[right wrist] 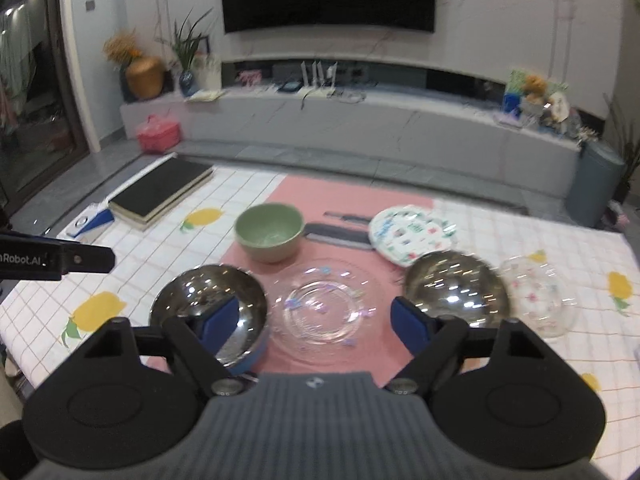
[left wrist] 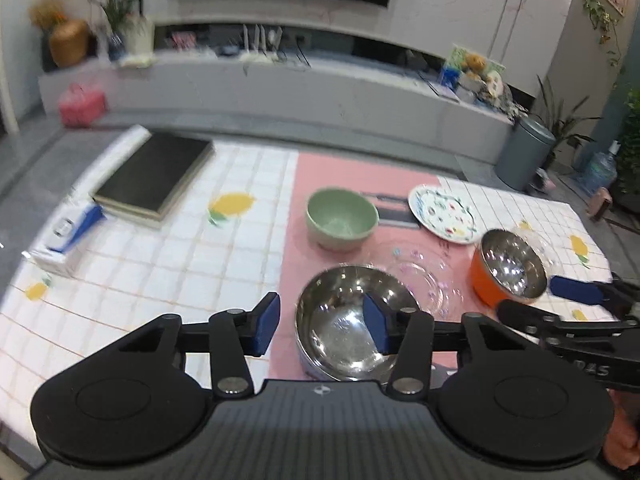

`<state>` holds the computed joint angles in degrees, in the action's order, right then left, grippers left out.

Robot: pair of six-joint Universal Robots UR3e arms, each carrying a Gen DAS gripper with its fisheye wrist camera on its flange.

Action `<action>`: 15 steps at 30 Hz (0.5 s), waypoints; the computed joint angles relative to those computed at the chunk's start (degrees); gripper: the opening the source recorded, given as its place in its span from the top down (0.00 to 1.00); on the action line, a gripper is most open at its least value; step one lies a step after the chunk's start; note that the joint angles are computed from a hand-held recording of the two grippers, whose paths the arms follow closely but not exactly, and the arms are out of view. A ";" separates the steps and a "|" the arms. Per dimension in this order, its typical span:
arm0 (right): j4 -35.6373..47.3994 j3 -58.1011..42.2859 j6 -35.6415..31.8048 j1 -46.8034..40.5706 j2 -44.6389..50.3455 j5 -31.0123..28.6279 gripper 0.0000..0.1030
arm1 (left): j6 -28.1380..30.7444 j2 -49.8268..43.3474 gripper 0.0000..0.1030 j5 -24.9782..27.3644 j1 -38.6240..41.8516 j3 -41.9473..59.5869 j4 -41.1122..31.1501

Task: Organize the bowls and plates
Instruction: 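Close the left and right grippers on the rim of the blue-bottomed steel bowl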

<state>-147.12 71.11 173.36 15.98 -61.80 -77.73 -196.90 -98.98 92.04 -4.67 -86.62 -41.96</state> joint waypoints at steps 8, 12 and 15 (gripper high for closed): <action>14.11 -21.01 4.17 3.69 15.00 -0.17 0.44 | 1.66 -4.97 0.59 -5.60 4.93 -0.79 0.89; 21.07 -30.31 5.64 4.34 20.89 -0.33 0.52 | 1.91 -6.79 0.64 -6.67 5.69 0.12 -0.74; 24.14 -34.98 6.08 4.81 23.83 -1.03 0.55 | 1.80 -8.19 0.65 -6.07 5.44 1.38 -1.92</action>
